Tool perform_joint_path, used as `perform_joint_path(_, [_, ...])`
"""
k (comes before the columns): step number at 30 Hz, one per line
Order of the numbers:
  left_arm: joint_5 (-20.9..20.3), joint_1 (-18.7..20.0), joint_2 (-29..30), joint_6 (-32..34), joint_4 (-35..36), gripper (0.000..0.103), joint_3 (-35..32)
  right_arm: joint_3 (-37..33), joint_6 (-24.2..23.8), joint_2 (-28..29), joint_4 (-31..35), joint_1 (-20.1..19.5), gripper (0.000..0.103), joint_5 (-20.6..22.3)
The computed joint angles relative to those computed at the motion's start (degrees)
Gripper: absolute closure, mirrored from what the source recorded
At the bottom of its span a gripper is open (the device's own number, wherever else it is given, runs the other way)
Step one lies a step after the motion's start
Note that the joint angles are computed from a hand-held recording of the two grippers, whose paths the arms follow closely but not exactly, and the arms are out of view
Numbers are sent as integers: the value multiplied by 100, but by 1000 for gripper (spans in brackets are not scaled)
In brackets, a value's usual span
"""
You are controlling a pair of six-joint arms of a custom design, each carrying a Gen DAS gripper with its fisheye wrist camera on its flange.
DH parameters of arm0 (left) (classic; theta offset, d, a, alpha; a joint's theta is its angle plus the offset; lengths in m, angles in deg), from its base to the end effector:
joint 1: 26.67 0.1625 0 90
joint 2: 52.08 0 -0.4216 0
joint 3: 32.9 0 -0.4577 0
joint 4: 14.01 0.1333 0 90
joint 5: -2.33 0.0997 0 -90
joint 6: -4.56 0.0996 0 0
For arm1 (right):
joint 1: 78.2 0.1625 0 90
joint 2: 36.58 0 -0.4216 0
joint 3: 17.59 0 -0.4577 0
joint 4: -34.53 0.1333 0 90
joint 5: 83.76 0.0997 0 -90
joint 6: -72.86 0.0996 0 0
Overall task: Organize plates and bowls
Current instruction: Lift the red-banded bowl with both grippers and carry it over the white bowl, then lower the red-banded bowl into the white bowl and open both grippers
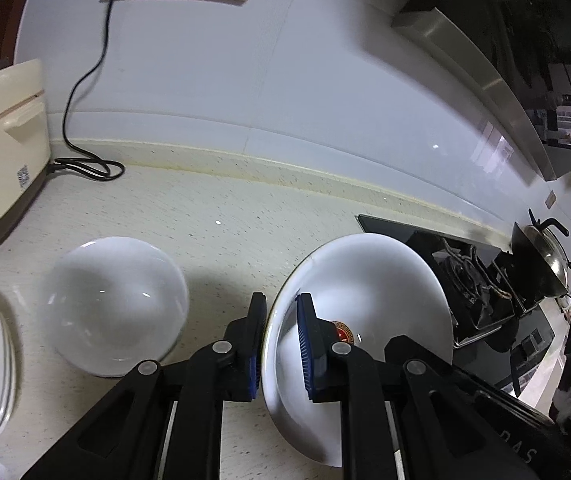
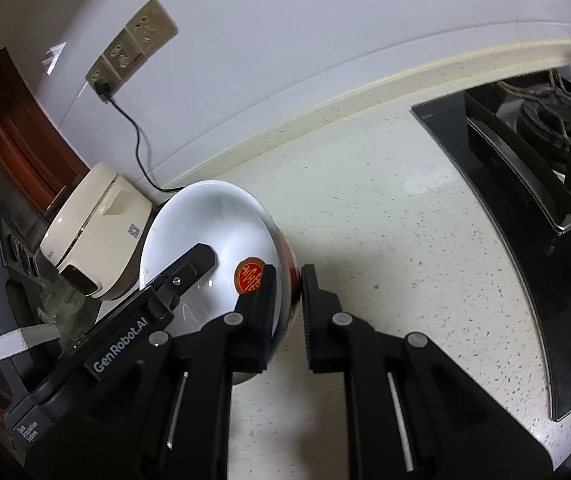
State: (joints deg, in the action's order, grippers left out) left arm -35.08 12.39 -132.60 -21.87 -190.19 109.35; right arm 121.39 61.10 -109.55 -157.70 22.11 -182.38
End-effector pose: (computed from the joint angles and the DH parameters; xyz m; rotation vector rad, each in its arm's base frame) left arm -0.1783 -0.4183 0.1614 0.2610 2.4241 -1.1587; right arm 0.1967 -0.4198 0.1269 0.4753 -2.8035 0.9269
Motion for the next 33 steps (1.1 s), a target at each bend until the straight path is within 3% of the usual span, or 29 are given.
perform_joint_path(10, [232,-68,-697,-233,444,87,240,-102,14,227,-19,352,87,43])
perform_joint_path(24, [405,331,-1481,-133,695,87,289,-808,-18,1093,149,941,86,-64])
perform_joint_path(33, [343,603,-1757,-238,736,86,438,-1023,-42,1466,295,1062,86,-148])
